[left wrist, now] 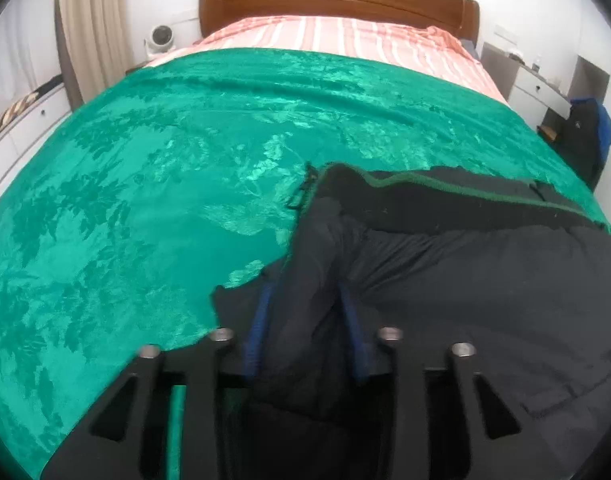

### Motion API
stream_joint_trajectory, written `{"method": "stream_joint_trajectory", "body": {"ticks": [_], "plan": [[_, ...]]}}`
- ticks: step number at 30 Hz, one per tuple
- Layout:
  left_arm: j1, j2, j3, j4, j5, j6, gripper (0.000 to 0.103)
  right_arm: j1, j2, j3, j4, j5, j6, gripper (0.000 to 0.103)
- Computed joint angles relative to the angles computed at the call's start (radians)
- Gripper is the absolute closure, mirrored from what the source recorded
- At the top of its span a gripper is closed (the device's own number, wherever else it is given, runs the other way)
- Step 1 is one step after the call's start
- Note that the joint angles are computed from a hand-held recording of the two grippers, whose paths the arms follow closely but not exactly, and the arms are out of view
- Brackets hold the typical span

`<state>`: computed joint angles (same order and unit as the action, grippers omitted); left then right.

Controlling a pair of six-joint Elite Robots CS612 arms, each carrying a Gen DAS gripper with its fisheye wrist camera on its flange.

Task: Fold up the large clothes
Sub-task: 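Grasp the hem with both grippers and fold it up toward the collar, then open both grippers and release the folded jacket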

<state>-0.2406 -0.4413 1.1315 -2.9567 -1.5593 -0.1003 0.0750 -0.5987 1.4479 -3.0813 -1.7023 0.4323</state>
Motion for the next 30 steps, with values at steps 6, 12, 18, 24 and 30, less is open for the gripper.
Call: {"method": "stream_joint_trajectory", "body": {"ticks": [6, 12, 18, 24, 30], "plan": [[0.021, -0.08, 0.142, -0.112, -0.081, -0.02, 0.021, 0.019, -0.07, 0.153, -0.251, -0.09, 0.119, 0.026], [-0.003, -0.188, 0.383, -0.322, -0.022, 0.031, 0.009, 0.097, -0.126, 0.35, -0.498, -0.265, 0.071, 0.008], [-0.044, -0.231, 0.443, -0.407, -0.038, 0.078, 0.006, 0.121, -0.131, 0.451, -0.472, -0.278, 0.145, 0.008], [-0.092, -0.219, 0.374, -0.382, -0.101, 0.138, 0.004, 0.096, -0.114, 0.462, -0.482, -0.22, 0.175, 0.008], [-0.123, -0.177, 0.268, -0.253, -0.14, 0.183, 0.004, 0.085, -0.106, 0.463, -0.43, -0.157, 0.168, 0.008]]}}
